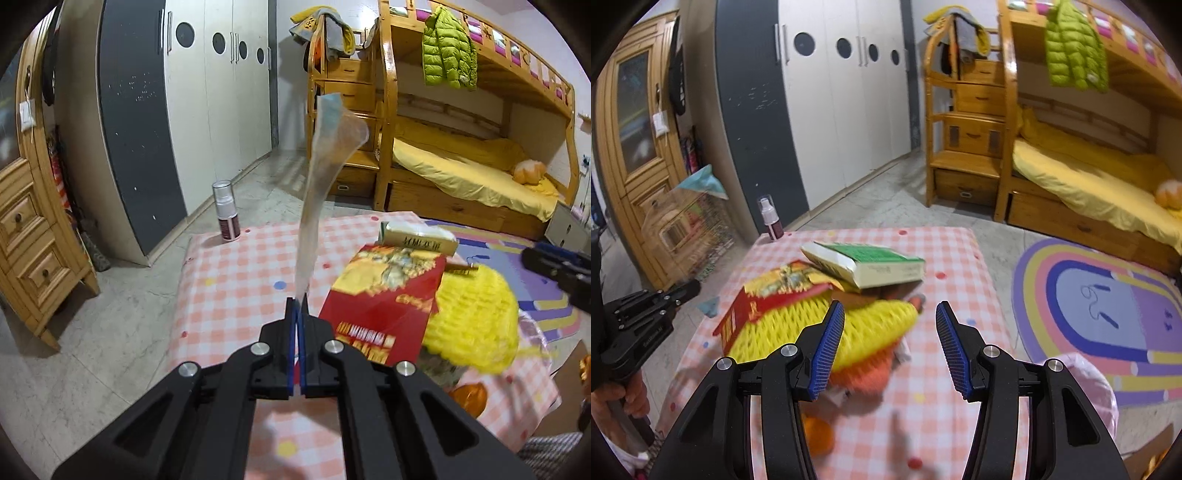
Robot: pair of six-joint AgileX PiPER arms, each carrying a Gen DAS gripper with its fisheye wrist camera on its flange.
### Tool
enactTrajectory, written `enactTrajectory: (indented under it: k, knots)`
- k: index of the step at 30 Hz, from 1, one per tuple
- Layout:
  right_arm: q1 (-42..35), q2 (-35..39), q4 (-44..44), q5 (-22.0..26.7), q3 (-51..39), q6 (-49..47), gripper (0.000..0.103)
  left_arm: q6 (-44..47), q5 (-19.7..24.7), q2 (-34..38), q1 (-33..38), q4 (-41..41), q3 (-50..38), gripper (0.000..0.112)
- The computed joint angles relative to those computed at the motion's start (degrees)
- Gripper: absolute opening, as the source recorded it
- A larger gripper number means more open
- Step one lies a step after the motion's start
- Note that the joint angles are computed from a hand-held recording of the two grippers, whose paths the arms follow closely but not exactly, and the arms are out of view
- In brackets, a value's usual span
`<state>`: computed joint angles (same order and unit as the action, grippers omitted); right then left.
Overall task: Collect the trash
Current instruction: 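Grasp the clear plastic bag with the left gripper and lift it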
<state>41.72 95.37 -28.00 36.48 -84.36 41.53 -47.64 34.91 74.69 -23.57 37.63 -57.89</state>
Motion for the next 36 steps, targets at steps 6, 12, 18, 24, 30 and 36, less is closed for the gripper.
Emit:
enactTrajectory:
  k: [6,12,18,24,30,36]
  knots:
    - [-1.72,7.53,6.2,2.71,-10.95,-8.26,0.06,-0.05,0.77,6.36,1.22,-0.92,-5.85,0.0]
    - [-3.08,14.01,13.75,5.49,-19.45,-16.46,0.054,1.91,0.55,8.6,2.07,-2.58,-7.15,0.0]
    - [-2.54,19.53,14.03,10.67,-28.06,-18.88,0.054,2.72,0.51,8.89,2.74,-3.76,-7.03,0.0]
    - [-3.81,18.61,9.08,13.98,-25.33,-14.56,0.054,1.66,1.26,8.69,1.28,-2.06,-6.81,0.0]
    - [-6.4,15.79,5.27,13.63,-19.4,-10.66,0.054,1.34,1.62,8.87,0.9,-2.09,-6.88,0.0]
    - [-7.71,14.9,10.3,8.53,-17.51,-13.44,0.06,0.4,2.5,10.46,0.89,-1.77,-8.57,0.0]
